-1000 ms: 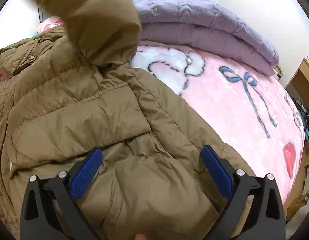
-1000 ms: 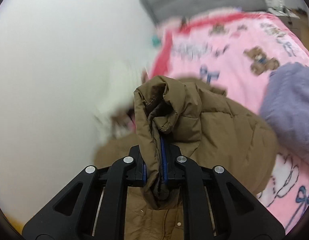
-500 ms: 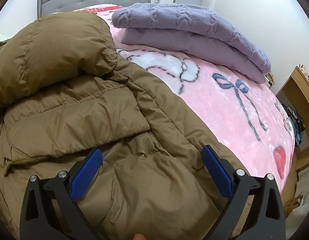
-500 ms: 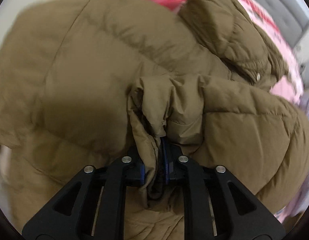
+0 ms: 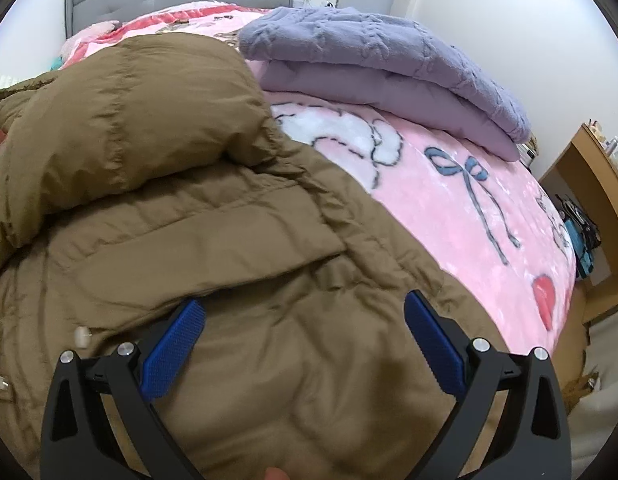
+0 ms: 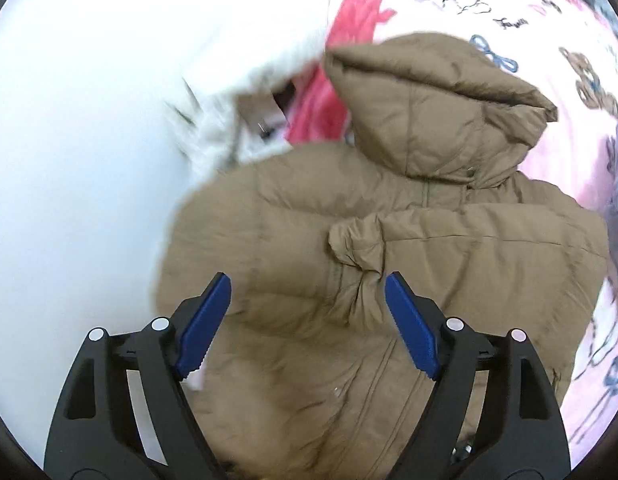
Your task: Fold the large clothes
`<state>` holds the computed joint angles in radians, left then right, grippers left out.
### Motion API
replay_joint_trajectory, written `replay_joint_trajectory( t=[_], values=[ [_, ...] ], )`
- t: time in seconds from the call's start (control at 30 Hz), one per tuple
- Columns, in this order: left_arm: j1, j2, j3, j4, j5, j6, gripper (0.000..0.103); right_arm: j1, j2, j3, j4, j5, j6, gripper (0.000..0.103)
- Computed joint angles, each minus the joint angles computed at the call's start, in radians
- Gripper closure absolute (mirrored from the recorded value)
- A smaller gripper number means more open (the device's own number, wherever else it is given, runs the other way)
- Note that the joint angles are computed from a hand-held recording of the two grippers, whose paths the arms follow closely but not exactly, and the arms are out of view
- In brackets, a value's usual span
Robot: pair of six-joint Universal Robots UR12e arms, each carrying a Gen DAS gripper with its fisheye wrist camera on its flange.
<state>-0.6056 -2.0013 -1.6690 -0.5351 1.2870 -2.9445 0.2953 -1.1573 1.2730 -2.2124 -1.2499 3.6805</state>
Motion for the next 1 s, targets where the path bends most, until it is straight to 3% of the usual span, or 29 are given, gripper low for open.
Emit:
replay_joint_trajectory(
  t=[0.07,0.2,0.3,0.4,0.47,0.57,0.7,0.77,0.8,0.83,0.93,1.0],
  values=[
    [0.033,0.02,-0.014,-0.021,-0.048,0.064,0.005,-0.031,-0.086,0.107,-0.084,-0.038,0.017,0.018],
    [0.112,0.055,-0.036,-0.075,-0.142,0.182,0.005,-0.041,-0.218,0.318,-0.194,-0.335,-0.072,0.016],
    [0.165,0.079,-0.066,0.038,-0.112,0.202,0.005,-0.03,-0.277,0.458,-0.235,-0.49,-0.148,0.016],
    [0.192,0.067,-0.048,0.1,0.003,0.207,0.005,-0.002,-0.291,0.552,-0.273,-0.592,-0.226,0.016],
    [0.213,0.045,-0.02,0.091,0.039,0.191,0.005,0.018,-0.288,0.607,-0.319,-0.623,-0.268,0.016],
    [0.232,-0.003,0.04,0.09,0.104,0.173,0.005,0.042,-0.268,0.642,-0.359,-0.686,-0.227,0.02],
    [0.254,-0.061,0.111,0.118,0.108,0.123,0.005,0.063,-0.216,0.637,-0.368,-0.82,-0.242,0.029],
    [0.265,-0.091,0.158,0.064,0.082,0.095,0.005,0.058,-0.201,0.636,-0.387,-0.839,-0.275,0.029],
    [0.27,-0.1,0.17,0.047,0.067,0.083,0.007,0.057,-0.193,0.636,-0.402,-0.855,-0.288,0.029],
    [0.277,-0.109,0.18,0.036,0.044,0.068,0.017,0.053,-0.186,0.638,-0.428,-0.854,-0.31,0.029],
    [0.288,-0.128,0.203,0.01,0.006,0.014,0.034,0.039,-0.173,0.634,-0.446,-0.843,-0.348,0.029],
    [0.285,-0.133,0.203,0.033,0.012,-0.004,0.036,0.031,-0.171,0.632,-0.458,-0.829,-0.355,0.03]
  ],
)
